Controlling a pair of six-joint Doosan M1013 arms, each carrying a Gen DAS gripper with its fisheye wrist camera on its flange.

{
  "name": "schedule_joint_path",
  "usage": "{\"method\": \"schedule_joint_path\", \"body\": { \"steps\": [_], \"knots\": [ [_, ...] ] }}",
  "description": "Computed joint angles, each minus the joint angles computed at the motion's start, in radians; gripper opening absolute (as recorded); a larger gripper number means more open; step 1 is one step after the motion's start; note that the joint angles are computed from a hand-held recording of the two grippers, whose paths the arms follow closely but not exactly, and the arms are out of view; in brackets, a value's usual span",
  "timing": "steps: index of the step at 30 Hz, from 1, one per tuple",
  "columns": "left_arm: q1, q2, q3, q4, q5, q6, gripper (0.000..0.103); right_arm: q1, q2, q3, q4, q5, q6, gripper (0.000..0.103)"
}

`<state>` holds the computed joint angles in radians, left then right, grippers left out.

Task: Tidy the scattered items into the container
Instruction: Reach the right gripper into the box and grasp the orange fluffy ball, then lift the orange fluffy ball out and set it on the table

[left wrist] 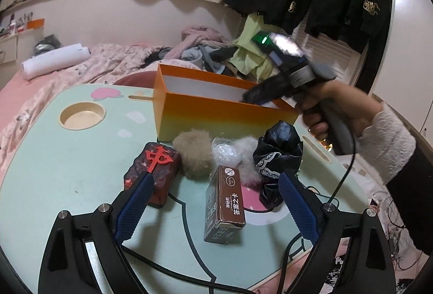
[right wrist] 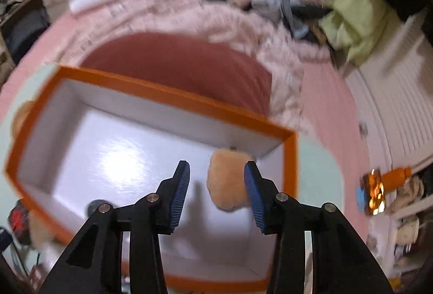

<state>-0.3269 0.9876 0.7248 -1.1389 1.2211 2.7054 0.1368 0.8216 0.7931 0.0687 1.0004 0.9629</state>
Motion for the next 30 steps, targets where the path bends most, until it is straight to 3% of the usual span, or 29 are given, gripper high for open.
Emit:
{"method": "schedule_joint_path", "body": {
  "steps": [2,6,11,16,20,23,30],
  "knots": [
    [0.0,0.003,-0.005,-0.005,0.006,-0.004,0.093,0.007,-0.001,0.015,-0.047,-0.04,0.04,0.024],
    [0.001,0.006,-0.008,-0.003,0.01,-0.007,0.093,0.003,-0.019,0.032,-0.011,-0.056,0.034,0.018],
    [0.001,0.014,-0.019,-0.007,0.014,-0.026,0.093,-0.048,-0.12,0.154,0.369,-0.1,-0.178,0.018],
    [-0.002,0.016,-0.023,0.002,0.011,-0.028,0.093,-0.125,-0.221,0.3,0.712,0.006,-0.445,0.019],
    [-0.002,0.019,-0.028,0.005,0.014,-0.032,0.093,-0.162,-0.232,0.347,0.771,0.104,-0.476,0.019],
    [-0.004,0.02,-0.03,0.013,0.012,-0.037,0.094,-0.17,-0.231,0.372,0.744,0.123,-0.456,0.019],
    [-0.007,0.021,-0.03,0.023,0.012,-0.041,0.094,-0.135,-0.262,0.49,0.675,-0.022,-0.54,0.02]
  ]
}}
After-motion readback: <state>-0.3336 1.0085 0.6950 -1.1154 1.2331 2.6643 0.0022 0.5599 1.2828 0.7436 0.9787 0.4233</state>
